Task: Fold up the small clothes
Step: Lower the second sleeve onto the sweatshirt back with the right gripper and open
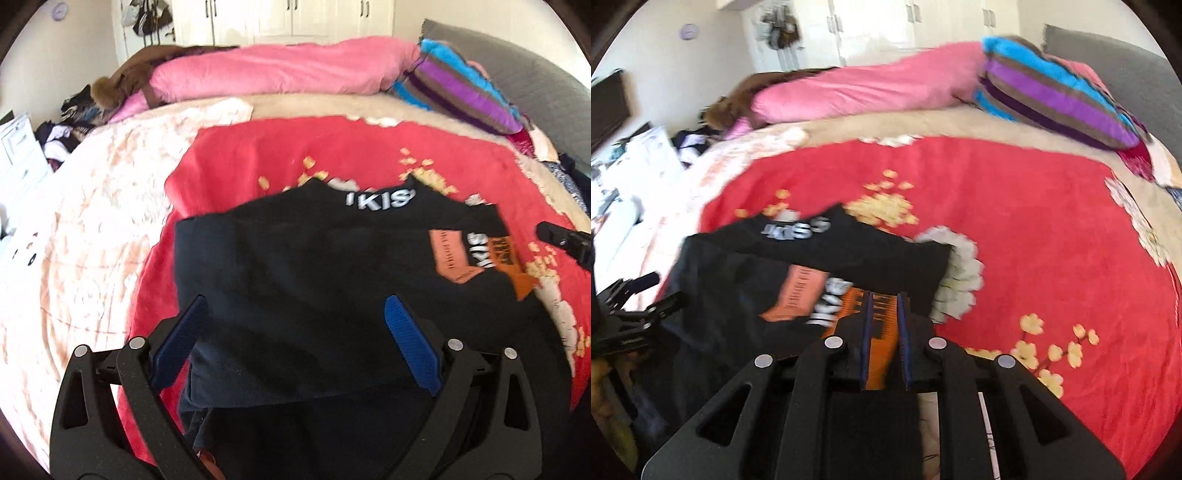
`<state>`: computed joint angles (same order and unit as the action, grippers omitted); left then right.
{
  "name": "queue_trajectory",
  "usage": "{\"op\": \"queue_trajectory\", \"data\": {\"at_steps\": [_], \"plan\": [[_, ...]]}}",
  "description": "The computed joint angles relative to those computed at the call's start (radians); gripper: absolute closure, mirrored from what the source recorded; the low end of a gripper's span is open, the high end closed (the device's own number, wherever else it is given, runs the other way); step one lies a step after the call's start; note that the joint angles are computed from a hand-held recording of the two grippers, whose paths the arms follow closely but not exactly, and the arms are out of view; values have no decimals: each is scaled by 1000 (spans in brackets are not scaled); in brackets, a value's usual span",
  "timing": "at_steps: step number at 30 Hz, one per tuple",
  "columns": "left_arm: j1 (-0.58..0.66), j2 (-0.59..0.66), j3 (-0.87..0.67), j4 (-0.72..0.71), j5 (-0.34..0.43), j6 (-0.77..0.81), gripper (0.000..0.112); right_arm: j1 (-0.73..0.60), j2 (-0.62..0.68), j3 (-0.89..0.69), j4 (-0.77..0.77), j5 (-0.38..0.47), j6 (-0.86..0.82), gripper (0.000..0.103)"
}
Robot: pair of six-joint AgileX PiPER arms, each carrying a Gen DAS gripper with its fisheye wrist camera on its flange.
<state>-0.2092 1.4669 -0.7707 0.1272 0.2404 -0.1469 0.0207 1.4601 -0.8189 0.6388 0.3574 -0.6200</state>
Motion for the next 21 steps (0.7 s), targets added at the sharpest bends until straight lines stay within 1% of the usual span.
{"op": "queue_trajectory", "data": {"at_steps": [3, 4, 5, 6, 8, 10, 11, 12, 13, 15, 18, 21], "plan": [[-11, -5, -5, -84, 40, 88, 22, 25, 16, -11, 71, 49, -80, 81], [-12, 2, -6, -139, 55, 142, 22, 35, 25, -12, 68, 50, -77, 80], [-13, 8, -6, -154, 58, 157, 22, 50, 40, -16, 54, 50, -66, 78], [-22, 23, -11, -129, 66, 134, 22, 60, 48, -17, 37, 51, -52, 76], [-46, 51, -14, -16, 71, 26, 22, 75, 73, -21, -4, 46, -19, 74], [-60, 73, -19, 55, 81, -42, 22, 84, 94, -21, -50, 43, 26, 72], [-60, 77, -20, 59, 84, -46, 22, 87, 106, -22, -80, 42, 58, 71], [-63, 81, -21, 65, 87, -53, 22, 91, 126, -29, -127, 45, 110, 65], [-69, 83, -21, 84, 88, -68, 22, 92, 140, -31, -161, 48, 151, 64], [-66, 84, -18, 74, 87, -54, 22, 88, 170, -36, -160, 53, 162, 64], [-53, 87, -17, 18, 82, -5, 22, 97, 168, -29, -167, 41, 165, 62], [-43, 75, -16, -42, 76, 49, 22, 89, 163, -23, -129, 43, 132, 62]]}}
